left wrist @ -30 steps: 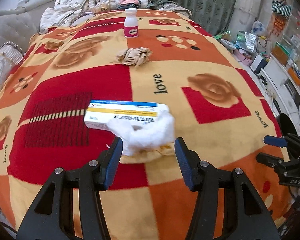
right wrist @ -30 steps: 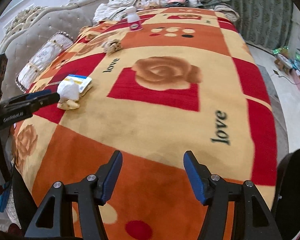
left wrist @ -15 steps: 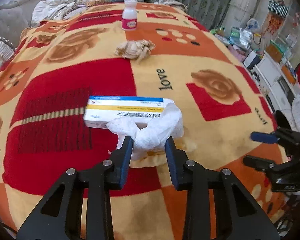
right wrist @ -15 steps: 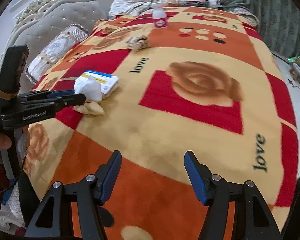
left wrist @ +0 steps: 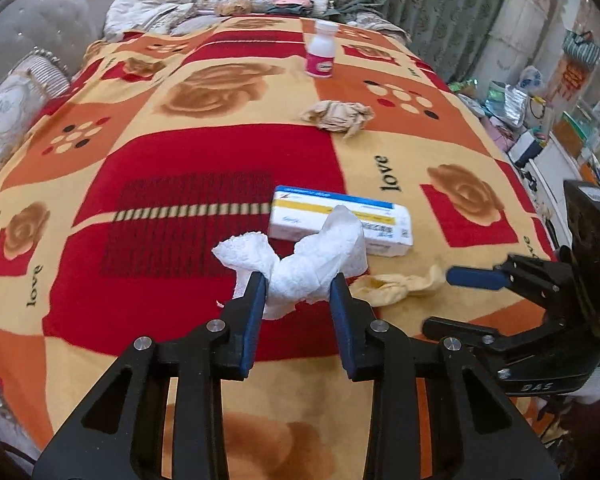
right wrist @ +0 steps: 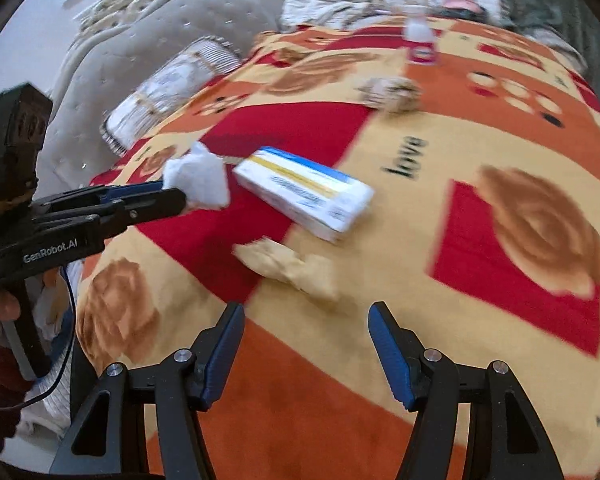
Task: Collect trash
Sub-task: 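Grasp the white tissue with the left tool while the right tool grasps the beige tissue, then lift both tissues and carry them over the black bin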
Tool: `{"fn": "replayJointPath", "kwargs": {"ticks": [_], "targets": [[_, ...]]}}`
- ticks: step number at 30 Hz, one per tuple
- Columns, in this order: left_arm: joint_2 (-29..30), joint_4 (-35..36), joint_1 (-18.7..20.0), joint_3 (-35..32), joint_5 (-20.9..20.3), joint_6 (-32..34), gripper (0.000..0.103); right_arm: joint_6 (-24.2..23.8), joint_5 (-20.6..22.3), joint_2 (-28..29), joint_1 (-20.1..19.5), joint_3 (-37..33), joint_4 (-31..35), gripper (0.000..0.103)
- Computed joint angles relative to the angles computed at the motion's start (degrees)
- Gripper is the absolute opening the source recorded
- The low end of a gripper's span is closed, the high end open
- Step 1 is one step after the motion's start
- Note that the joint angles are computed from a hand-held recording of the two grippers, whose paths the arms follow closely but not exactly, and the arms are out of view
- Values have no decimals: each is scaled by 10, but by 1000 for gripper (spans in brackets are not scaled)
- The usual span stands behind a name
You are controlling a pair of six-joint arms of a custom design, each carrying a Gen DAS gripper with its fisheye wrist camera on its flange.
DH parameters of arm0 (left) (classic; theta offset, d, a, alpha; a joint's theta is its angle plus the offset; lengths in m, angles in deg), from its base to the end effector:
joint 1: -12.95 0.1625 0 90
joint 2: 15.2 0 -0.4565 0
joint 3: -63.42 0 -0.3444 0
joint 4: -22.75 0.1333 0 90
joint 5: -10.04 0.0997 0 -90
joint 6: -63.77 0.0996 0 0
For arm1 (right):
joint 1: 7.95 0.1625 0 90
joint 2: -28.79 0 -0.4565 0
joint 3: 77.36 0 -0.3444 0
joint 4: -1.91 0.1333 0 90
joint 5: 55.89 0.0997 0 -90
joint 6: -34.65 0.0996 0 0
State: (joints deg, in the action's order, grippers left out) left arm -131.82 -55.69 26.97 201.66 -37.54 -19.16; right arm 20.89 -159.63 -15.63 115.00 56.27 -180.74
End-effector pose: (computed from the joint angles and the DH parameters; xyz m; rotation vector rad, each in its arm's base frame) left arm -0.1055 -0.2330 0.3276 0.1283 2.3545 -0.7660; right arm 0.3292 -0.3063 0.0470 1.1446 -2.6773 0.1447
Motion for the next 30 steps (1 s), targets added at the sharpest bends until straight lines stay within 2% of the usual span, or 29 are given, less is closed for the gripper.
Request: {"fn": "replayJointPath", "kwargs": {"ticks": [3,7,9,10,12,13,16,24,30], "targets": [[-22,46,-12,-9,-6,-31,30,-41,-18,34,25,-28,-3,62],[-43,84,-25,-14,-15,-57,30,-87,-32,58,31,-55,3,62],[-48,85,-26,-12,-19,-61,30,-95,-41,70,29,-66,16,62],[-50,82,-26,-10,-20,-61,30,-98,-41,71,24,-68,21,61],[-50,73,-24,-6,-23,-59,30,-107,-43,79,22,-64,4,45],[-48,64,-23,-2,-24,-56,30,-114,-48,80,24,-60,-6,30],[-41,32,-21,9,-27,-44,30,-91,-26,65,16,-55,12,21],[-4,-56,-25,31,-34,-15,30,-73,-29,-1,7,11,-27,21],[74,-180,-25,53,-40,36,30,-53,-44,-53,-7,60,-56,21]]}}
